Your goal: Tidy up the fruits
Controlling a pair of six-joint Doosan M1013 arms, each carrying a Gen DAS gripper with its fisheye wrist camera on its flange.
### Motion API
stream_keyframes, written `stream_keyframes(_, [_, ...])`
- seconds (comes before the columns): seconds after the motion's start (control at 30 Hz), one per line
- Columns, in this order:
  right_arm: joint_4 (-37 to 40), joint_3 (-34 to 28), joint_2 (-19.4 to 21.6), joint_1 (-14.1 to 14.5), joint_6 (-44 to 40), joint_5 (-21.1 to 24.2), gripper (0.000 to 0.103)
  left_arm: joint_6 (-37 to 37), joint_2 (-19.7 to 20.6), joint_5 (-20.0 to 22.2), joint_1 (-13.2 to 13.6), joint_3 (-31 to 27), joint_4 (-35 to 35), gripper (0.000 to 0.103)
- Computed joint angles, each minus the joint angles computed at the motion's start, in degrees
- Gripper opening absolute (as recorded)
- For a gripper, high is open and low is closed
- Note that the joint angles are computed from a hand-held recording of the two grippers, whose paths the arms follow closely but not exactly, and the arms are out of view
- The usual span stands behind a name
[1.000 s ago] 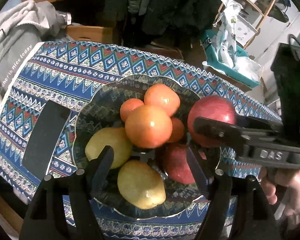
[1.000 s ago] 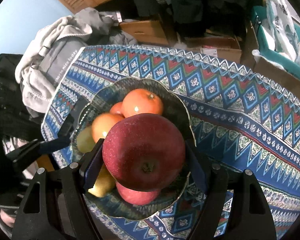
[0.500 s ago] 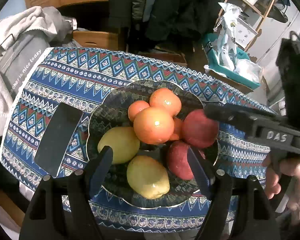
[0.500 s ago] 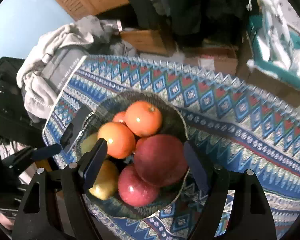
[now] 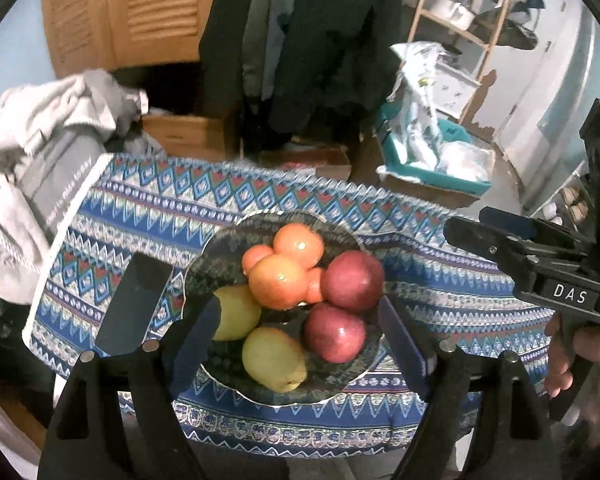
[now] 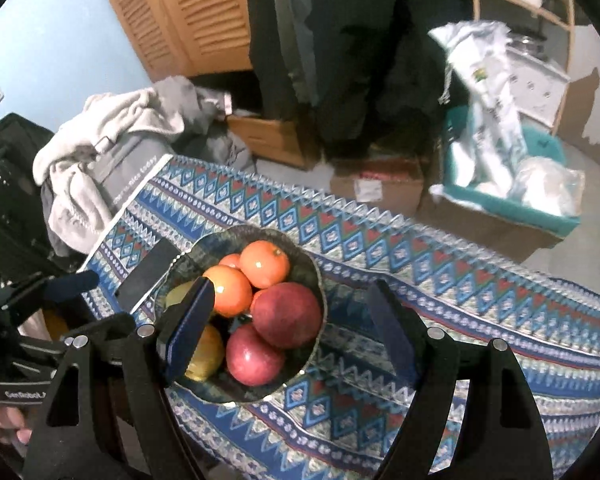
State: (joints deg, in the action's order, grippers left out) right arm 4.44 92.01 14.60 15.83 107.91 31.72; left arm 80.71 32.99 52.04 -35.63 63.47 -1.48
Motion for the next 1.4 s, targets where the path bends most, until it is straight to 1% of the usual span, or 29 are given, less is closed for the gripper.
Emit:
stream_keyframes(0.1, [-4.5,1.2,-1.9,0.4,3.8,-0.3,0.080,0.2,-1.0,-2.0,-0.5,0.8,1.2,0.087])
stream_keyframes(0.2, [-9.8,2.5,-3.7,0.9,8.2,-1.0,0.080,-1.4,-2.0,-4.3,-1.4,1.8,4.6,0.088])
stream_keyframes(0.3, [-13.4,3.5,-5.5,1.2,11.1,-0.9,0.080,-2.3,-2.7,-5.1,-2.0,2.3,6.8,0.088])
stream_keyframes(0.37, [-14.6,3.8,-6.4,1.3,12.3,-0.7,0.080,-2.3,-3.2,-5.8,-2.1,2.6,6.5,0.088])
stream_keyframes(0.53, [-17.7,4.7,-8.2,1.6,15.4,-1.4,0.080,-2.4,-4.6,-7.7,-2.6,3.5,7.0,0.096])
stream_keyframes(0.6, [-18.8,5.2,-8.9,1.8,16.1,-1.7,0.080,-3.4,-4.9,-8.0,-3.1,3.7,8.7,0.099])
stream_keyframes(0.77, [-21.7,6.7,-11.1,2.1,18.4,-2.9,0.081,-4.6,-5.9,-9.6,-3.7,4.4,10.4,0.099])
stream_keyframes(0.83, [-23.9,7.5,-11.9,2.4,20.0,-3.6,0.081,-5.3,-6.4,-11.1,-3.9,5.0,11.1,0.102])
stream_keyframes(0.9, [-26.2,8.3,-12.6,2.6,21.8,-4.3,0.081,-7.0,-6.5,-11.7,-4.3,5.1,13.1,0.102])
stream_keyframes(1.07, [-27.7,9.6,-13.8,2.6,22.8,-5.1,0.081,-8.5,-6.4,-11.4,-4.7,4.8,14.9,0.102])
stream_keyframes(1.27, [-27.0,10.3,-14.5,2.4,22.0,-5.0,0.081,-9.8,-7.0,-12.2,-5.2,5.3,15.8,0.102])
stream_keyframes(1.4, [-28.8,10.6,-14.7,2.6,22.9,-4.5,0.081,-9.9,-7.2,-12.7,-5.6,5.4,16.0,0.102])
